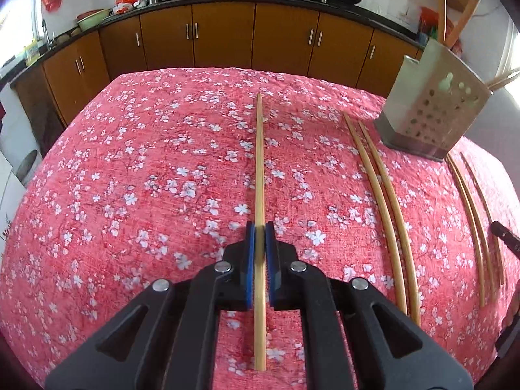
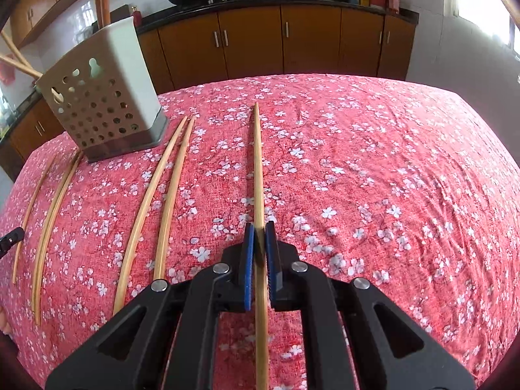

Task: Organize utensils
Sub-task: 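Hold the grasped chopsticks with both tools above the table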

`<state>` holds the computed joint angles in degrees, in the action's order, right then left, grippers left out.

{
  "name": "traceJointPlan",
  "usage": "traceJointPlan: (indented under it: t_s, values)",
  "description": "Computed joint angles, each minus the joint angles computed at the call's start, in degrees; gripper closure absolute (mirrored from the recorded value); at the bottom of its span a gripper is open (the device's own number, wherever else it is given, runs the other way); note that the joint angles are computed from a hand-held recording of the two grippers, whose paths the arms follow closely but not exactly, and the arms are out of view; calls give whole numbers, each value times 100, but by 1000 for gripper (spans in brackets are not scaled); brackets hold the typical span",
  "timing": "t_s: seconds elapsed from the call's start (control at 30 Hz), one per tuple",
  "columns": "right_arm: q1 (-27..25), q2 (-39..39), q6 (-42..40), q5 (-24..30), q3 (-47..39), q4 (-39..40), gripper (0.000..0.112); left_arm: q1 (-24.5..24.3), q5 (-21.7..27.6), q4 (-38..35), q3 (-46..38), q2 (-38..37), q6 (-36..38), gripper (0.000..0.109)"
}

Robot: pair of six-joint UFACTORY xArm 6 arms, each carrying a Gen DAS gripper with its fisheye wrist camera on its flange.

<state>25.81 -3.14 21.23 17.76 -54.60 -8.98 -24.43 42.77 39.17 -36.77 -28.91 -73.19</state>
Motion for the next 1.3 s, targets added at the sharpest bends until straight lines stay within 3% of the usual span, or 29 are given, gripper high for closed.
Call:
traceJointPlan:
  t_s: [0.17, 1.3]
  values:
    - [34, -28, 284, 1, 33, -397, 103, -56, 47, 194, 32, -34, -41, 97]
    - [10, -24, 212, -18, 41, -312, 102, -54, 13, 163, 121, -136, -83, 97]
